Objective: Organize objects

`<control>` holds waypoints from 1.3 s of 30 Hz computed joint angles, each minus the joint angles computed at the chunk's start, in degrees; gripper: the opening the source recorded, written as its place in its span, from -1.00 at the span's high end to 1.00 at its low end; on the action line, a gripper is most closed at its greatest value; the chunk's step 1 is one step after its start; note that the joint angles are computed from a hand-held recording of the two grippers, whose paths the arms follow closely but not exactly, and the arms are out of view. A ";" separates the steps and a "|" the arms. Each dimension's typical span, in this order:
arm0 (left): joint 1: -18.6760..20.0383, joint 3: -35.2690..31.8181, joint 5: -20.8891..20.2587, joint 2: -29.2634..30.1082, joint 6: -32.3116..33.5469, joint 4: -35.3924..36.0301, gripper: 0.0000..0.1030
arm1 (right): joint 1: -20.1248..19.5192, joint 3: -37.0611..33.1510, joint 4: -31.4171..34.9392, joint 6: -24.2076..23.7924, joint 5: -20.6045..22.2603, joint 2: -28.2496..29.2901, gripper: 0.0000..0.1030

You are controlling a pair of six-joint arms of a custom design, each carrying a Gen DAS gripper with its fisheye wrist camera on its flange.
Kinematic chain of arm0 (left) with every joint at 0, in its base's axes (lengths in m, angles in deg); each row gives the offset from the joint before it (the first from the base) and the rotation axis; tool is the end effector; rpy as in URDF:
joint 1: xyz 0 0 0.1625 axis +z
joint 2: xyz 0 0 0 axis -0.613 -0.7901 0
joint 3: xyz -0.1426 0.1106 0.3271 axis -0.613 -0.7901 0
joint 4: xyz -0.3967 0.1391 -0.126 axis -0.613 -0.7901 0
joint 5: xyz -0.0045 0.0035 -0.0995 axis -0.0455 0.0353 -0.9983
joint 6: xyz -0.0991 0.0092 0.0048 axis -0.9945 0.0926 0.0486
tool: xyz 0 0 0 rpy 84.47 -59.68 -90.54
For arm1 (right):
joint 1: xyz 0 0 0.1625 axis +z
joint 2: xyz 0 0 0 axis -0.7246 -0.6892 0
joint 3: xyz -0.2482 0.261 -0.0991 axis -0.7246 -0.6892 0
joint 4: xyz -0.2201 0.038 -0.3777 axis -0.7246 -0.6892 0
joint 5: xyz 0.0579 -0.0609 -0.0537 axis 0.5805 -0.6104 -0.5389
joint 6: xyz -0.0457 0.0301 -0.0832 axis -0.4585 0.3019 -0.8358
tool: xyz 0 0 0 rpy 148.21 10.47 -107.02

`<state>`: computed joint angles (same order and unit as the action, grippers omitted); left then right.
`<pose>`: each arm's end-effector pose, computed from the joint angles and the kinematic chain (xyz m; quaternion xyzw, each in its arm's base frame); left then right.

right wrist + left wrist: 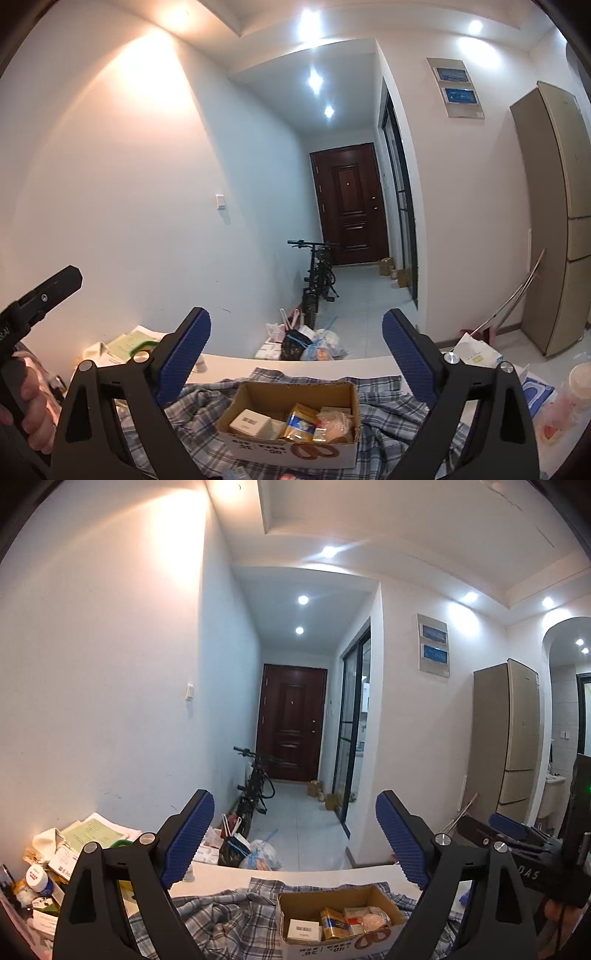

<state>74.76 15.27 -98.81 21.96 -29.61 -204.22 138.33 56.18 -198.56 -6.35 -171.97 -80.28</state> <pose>-0.3643 -0.5346 0.1440 0.2743 0.6931 -0.6351 0.2026 0.1545 -0.5932 0.3002 0.2660 -0.7459 0.5845 0.1766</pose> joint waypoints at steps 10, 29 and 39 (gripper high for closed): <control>-2.51 3.47 -0.73 -1.46 4.24 -5.13 -1.00 | -0.30 4.13 -6.26 2.77 3.71 -3.14 -0.99; -3.72 9.34 8.22 -0.78 1.48 -5.50 -1.00 | 0.22 9.90 -5.65 -0.62 -0.12 -6.44 -0.99; -1.14 16.13 7.40 -1.76 -8.92 0.02 -1.00 | -2.66 15.02 -7.35 0.77 -1.30 -6.00 -0.99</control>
<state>73.62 31.40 -91.42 20.20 -38.53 -204.20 135.67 71.20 -205.91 -5.58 -173.28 -86.29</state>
